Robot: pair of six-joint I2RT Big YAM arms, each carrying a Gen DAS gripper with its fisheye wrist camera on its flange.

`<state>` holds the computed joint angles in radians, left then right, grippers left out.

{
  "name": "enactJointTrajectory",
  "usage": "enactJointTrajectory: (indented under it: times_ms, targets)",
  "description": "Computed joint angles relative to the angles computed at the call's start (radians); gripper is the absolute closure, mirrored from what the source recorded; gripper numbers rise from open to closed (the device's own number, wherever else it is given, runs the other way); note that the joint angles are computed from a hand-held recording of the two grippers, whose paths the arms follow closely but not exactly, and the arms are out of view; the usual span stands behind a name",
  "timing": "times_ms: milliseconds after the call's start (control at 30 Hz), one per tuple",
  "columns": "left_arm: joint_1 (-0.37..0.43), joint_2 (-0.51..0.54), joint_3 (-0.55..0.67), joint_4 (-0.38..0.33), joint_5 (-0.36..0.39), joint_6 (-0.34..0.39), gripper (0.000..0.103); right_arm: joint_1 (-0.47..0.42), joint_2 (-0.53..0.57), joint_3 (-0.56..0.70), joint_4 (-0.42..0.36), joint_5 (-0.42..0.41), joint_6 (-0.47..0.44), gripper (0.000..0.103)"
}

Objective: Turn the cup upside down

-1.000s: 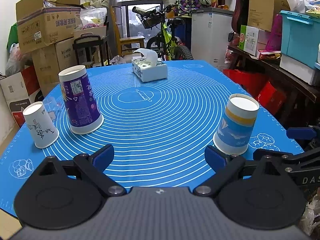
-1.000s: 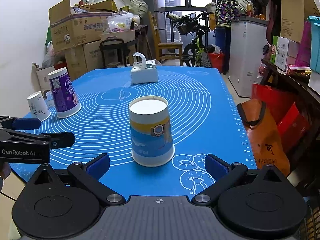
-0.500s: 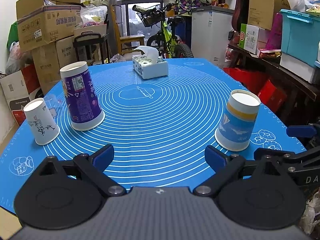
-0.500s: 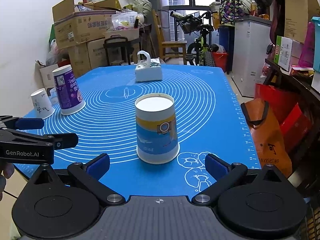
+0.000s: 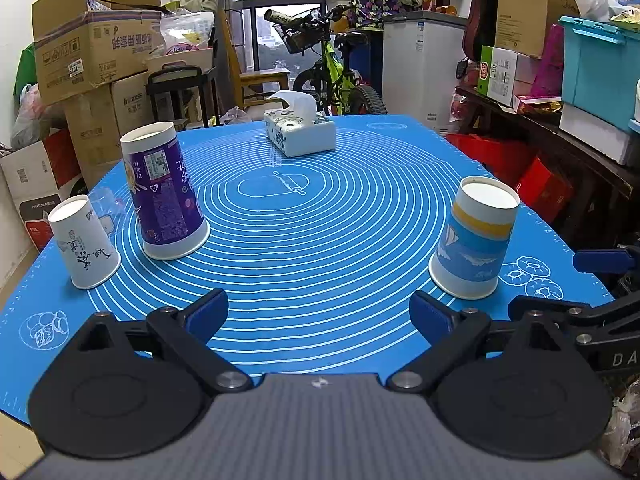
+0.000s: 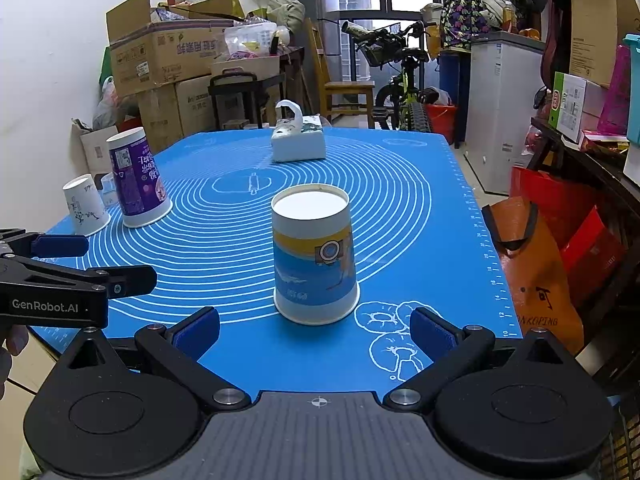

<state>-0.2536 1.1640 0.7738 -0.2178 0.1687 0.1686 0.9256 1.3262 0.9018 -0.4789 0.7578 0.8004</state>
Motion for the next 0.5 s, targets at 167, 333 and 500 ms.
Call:
enactJointTrajectory:
  times_ms: [167, 333, 500]
  targets:
    - [0.001, -0.001, -0.002, 0.003, 0.001, 0.001, 0.007, 0.003, -0.002, -0.002, -0.001, 0.002, 0.003, 0.002]
    - [0.0, -0.007, -0.006, 0.005, 0.002, 0.009, 0.007, 0.002, -0.002, -0.003, 0.0, 0.002, 0.002, 0.002]
    - [-0.001, -0.009, -0.006, 0.003, 0.002, 0.008, 0.007, 0.002, -0.003, -0.003, -0.003, -0.003, 0.001, 0.002]
